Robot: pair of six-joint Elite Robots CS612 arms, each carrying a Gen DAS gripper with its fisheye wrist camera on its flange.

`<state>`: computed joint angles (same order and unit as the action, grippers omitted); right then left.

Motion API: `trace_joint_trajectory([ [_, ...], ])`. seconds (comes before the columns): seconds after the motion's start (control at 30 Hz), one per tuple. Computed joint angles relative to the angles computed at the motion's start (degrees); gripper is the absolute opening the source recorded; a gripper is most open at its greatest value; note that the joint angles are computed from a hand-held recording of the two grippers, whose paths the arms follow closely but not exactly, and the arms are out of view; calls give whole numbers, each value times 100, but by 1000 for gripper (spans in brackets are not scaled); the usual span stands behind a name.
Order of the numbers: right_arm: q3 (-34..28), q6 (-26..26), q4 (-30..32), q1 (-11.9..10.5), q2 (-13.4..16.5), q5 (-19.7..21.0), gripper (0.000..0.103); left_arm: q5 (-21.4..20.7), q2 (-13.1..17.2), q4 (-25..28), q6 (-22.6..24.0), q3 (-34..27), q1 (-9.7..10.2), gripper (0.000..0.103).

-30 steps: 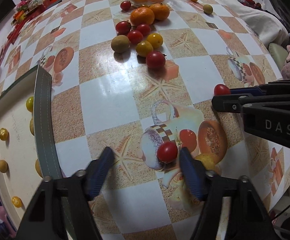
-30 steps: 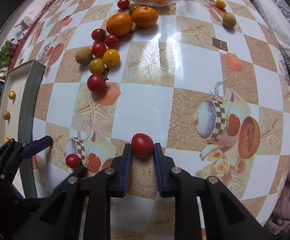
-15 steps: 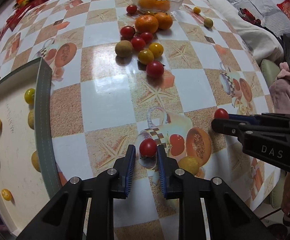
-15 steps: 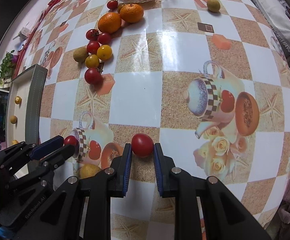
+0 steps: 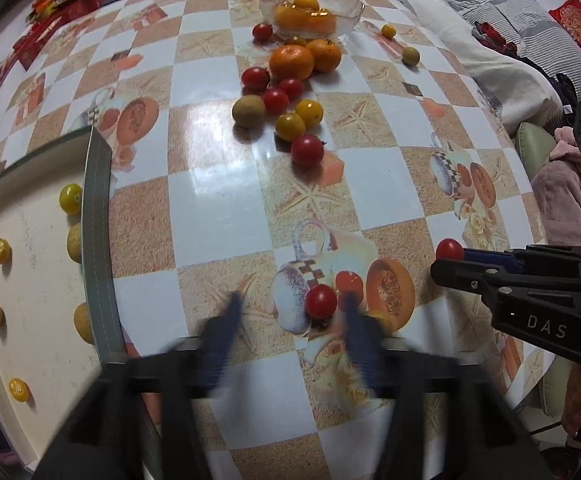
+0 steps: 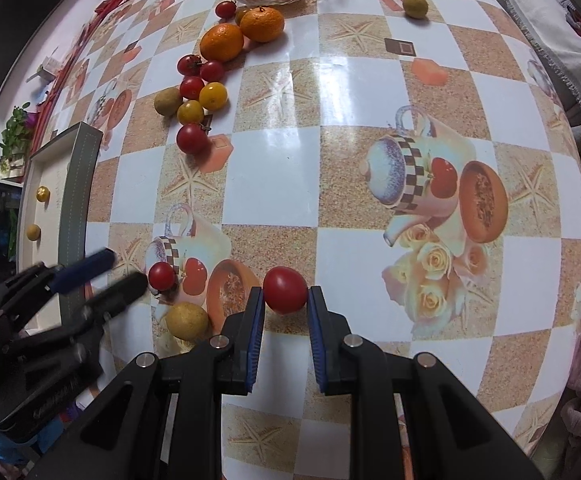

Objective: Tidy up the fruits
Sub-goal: 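Grasp a red cherry tomato with the left tool, then carry both held red cherry tomatoes over the white tray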

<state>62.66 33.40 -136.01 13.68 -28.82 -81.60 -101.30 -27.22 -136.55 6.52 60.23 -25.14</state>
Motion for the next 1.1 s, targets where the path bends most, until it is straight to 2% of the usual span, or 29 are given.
trace_joint_trajectory([
  [0.07, 5, 23, -1, -3, -8, -8, 23, 39, -13, -179, 17, 47, -18, 77],
  [0.33, 197, 133, -152, -24, -99, 28, 23, 417, 176, 264, 95, -268, -122, 76],
  [0.37, 197, 145, -161, -24, -97, 34, 23, 447, 188, 288, 114, -283, -130, 75],
  [0.47, 205, 177, -199, -32, -93, 54, 23, 634, 232, 463, 149, -347, -171, 60],
  [0.53, 205, 195, -214, -36, -90, 66, 23, 776, 213, 372, 167, -277, -200, 58],
  [0.6, 208, 203, -224, -36, -90, 72, 23, 834, 191, 283, 238, -216, -223, 48],
  [0.67, 209, 207, -220, -37, -90, 78, 23, 775, 167, 248, 355, -173, -233, 26],
  [0.7, 210, 211, -219, -37, -92, 74, 23, 707, 159, 287, 394, -174, -231, 19],
  [0.8, 220, 232, -236, -39, -103, 79, 23, 270, 172, 531, 214, -273, -150, 19],
  [0.9, 219, 235, -269, -35, -116, 85, 23, 17, 119, 515, 50, -230, -71, 19],
  [1.1, 100, 133, -259, 0, -105, 113, 23, -144, -23, 323, -75, -90, 37, 19],
])
